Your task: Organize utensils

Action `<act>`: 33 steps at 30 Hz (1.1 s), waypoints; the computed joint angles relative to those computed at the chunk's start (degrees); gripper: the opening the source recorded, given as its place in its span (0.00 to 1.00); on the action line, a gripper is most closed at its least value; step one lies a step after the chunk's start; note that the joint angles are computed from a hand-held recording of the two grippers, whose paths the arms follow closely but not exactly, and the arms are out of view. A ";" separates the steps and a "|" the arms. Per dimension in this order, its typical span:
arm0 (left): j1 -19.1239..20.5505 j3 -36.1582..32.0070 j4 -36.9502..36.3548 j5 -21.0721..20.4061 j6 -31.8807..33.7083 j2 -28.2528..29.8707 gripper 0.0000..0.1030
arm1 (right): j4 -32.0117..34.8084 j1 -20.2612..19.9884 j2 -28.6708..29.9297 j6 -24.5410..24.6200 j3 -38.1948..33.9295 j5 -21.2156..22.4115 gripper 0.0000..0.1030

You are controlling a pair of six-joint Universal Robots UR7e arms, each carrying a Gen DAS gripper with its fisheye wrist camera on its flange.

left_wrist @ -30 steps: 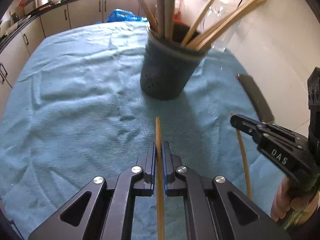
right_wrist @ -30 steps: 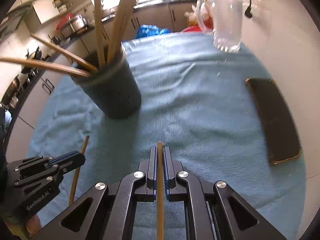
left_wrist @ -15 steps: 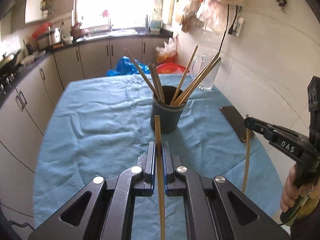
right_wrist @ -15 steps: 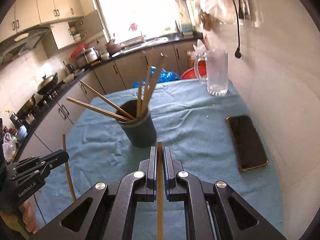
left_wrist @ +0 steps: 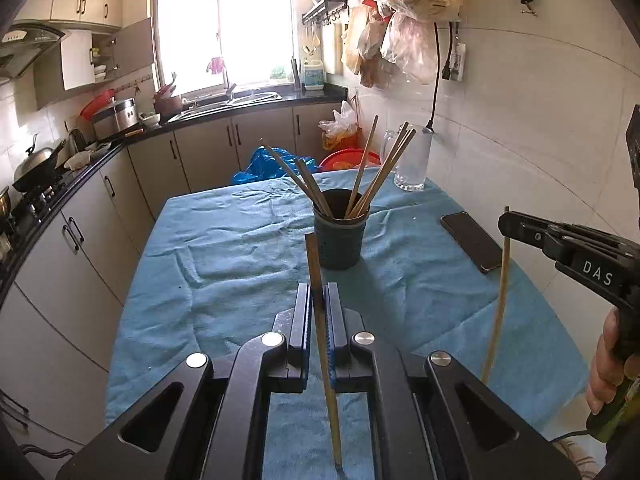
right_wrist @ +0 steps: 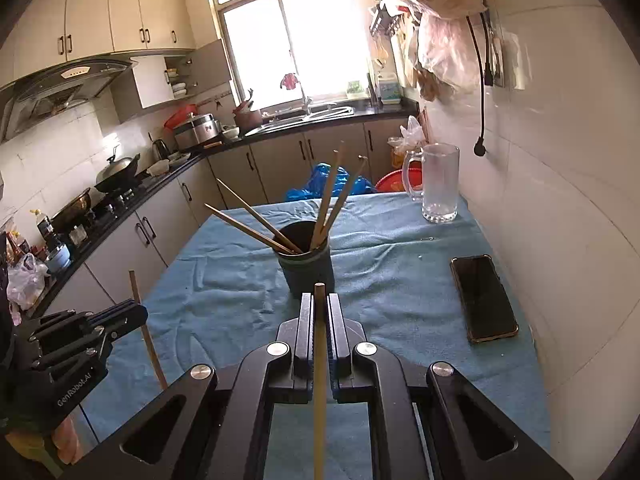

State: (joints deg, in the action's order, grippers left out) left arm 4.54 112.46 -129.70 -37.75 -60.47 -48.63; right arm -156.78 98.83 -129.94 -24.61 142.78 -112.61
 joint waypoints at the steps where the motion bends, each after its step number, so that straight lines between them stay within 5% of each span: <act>1: -0.14 -0.08 0.46 0.07 -0.35 -0.02 0.06 | 0.19 0.42 -0.31 0.13 0.05 -0.15 0.06; 17: -2.60 -1.74 10.69 3.20 -6.75 -1.07 0.06 | -0.58 7.17 -0.19 1.99 -0.77 -4.01 0.06; 33: -3.28 -1.80 12.62 4.23 -7.35 -1.84 0.06 | -2.47 13.05 2.24 2.98 -1.32 -8.02 0.06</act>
